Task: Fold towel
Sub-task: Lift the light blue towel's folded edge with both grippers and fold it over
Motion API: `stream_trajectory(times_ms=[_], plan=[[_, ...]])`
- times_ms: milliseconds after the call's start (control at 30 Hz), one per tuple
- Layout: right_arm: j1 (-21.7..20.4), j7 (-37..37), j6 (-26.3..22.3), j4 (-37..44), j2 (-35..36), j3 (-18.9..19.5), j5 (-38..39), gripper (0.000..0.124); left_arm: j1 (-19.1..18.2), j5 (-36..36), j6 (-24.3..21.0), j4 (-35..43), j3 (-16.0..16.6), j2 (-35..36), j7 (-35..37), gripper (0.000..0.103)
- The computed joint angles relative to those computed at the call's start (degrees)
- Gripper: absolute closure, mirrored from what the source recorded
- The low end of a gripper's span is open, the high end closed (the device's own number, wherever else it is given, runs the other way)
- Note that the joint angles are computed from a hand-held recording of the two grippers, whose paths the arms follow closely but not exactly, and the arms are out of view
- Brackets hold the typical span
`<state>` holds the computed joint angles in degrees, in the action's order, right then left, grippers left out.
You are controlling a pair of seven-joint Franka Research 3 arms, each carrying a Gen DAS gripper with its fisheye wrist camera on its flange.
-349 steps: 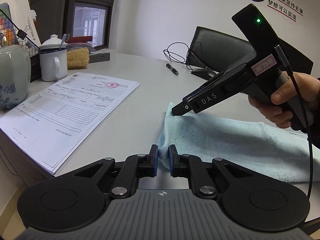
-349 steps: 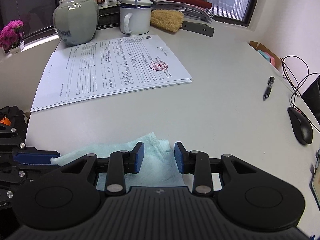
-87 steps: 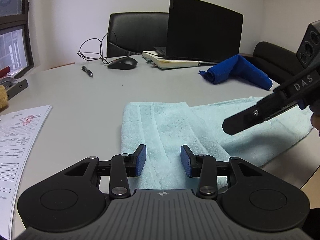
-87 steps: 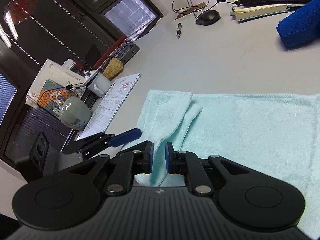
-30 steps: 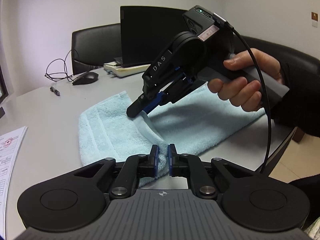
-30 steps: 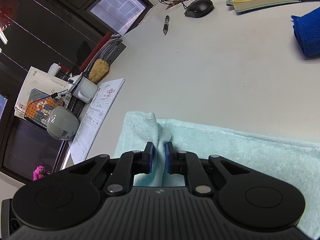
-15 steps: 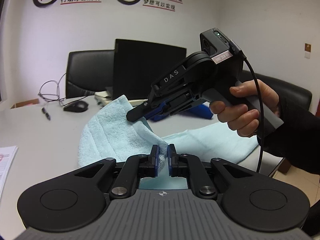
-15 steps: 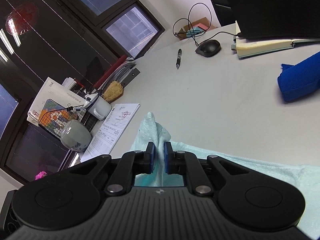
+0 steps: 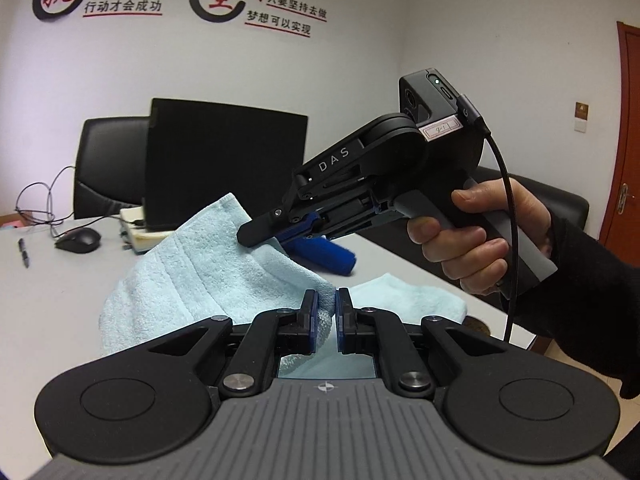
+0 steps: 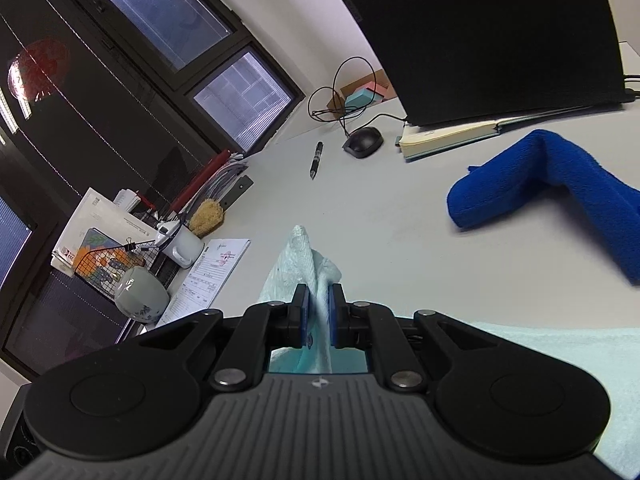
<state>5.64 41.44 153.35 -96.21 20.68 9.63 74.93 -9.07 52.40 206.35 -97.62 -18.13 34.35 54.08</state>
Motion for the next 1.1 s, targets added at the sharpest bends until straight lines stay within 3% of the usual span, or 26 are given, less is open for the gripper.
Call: stream_trajectory(times_ms=[267, 367, 467, 533, 600, 700, 900, 1100], plan=[[-1.94, -5.43, -0.53, -5.49, -5.0, -2.05, 5.69, 0.113, -0.47, 4.26, -3.13, 7.55, -4.5, 4.71, -2.09, 0.093], [-2.27, -6.77, -0.73, -7.52, -6.71, -3.28, 7.31, 0.113, 0.79, 7.86, -5.64, 11.1, -8.47, 7.45, -3.07, 0.093], [-2.7, -7.85, -1.13, -9.51, -8.27, -4.59, 8.84, 0.113, 2.31, 10.02, -8.67, 14.62, -13.66, 10.89, -1.69, 0.093], [-2.89, -8.46, -1.34, -10.63, -9.14, -5.4, 9.39, 0.113, 4.81, 12.18, -11.98, 16.89, -19.85, 14.32, 0.85, 0.093], [-3.04, -8.66, -1.44, -11.42, -9.64, -6.14, 9.34, 0.113, 6.61, 12.69, -15.86, 18.81, -25.65, 17.94, 5.26, 0.093], [-3.51, -7.89, -1.71, -12.48, -9.78, -7.14, 8.47, 0.113, 7.16, 10.9, -21.44, 21.13, -31.64, 22.57, 12.71, 0.093], [-5.02, -6.38, -2.83, -13.89, -8.71, -8.06, 7.36, 0.113, 4.03, 5.2, -28.9, 26.21, -35.13, 27.76, 23.28, 0.093], [-6.82, -7.46, -4.99, -15.21, -8.12, -8.35, 8.97, 0.113, 1.27, 0.0, -32.05, 29.36, -35.36, 29.51, 29.48, 0.093]])
